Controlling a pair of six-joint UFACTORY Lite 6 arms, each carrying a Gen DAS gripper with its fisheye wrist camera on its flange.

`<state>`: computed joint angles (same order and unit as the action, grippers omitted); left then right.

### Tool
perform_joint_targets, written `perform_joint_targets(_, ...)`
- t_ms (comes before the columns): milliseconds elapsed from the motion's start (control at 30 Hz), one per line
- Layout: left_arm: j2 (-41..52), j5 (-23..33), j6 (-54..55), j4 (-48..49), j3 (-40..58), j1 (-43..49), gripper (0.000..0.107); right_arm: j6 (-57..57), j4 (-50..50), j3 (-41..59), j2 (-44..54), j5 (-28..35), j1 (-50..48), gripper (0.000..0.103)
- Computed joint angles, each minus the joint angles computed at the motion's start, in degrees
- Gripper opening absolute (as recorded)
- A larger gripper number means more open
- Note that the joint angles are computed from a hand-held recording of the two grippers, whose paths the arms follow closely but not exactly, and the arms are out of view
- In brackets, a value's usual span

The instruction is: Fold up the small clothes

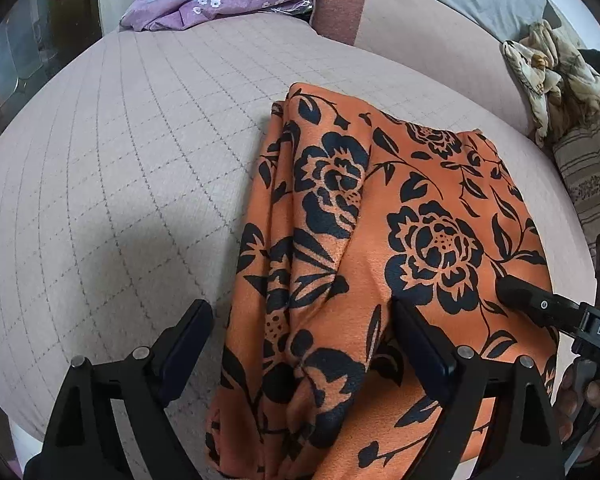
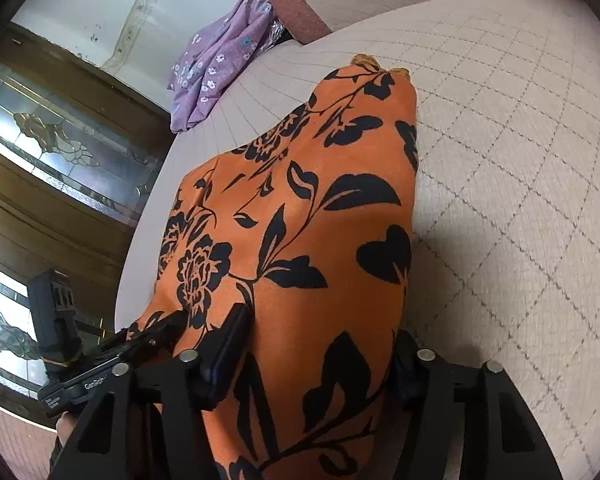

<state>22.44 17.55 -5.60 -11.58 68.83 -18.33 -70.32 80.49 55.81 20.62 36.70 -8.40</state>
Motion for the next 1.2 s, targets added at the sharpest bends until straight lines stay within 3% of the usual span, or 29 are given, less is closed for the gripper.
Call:
perform_joint_targets(233,0.31,-0.76,-1.60,0.83,-0.22,-0.71,0.092,-0.34,-0.05,-0.14,-0.20,-0.48,0.20,0.057)
perform_joint_targets(333,0.10,-0.67,2.99,-3.45,-0.48,-0.48,0.088,-0.03,-0.49,0.02,-0.22,-0.86,0.46,0.057)
perform_joint_targets(533,-0.45,1.01,19.15,-19.24,-0.75,0.50,0.062,1.39,-2.36,0.71,-0.42,-2.03,1.72,0.052)
perform_joint_targets(600,-1.15,1.96,26.15,-25.81,-1.31,0.96,0.047,2.04,-3.36,1.09,-0.59,-2.45,2.29,0.048)
perform_joint_targets(667,-2.14,3.04,29.98,-30.00,-1.89,1.54,0.039,2.71,-4.81,1.38,-1.27,-3.14,3.14,0.043)
perform_joint_targets(900,-5.60,5.93,37.13,-39.73,-2.49,3.33,0.030,6.99,-11.27,3.52,-5.97,-3.75,5.51,0.037)
perform_joint_targets(1033,-5.22,4.01,28.50,-32.33,5.12,-1.69,0.029,9.29,-15.48,7.37,-8.67,-1.89,3.19,0.036)
perform_joint_targets(1200,6.28,5.74,13.15,-16.59,25.64,-8.15,0.029,8.46,-15.44,13.08,-8.30,0.67,-4.13,0.036)
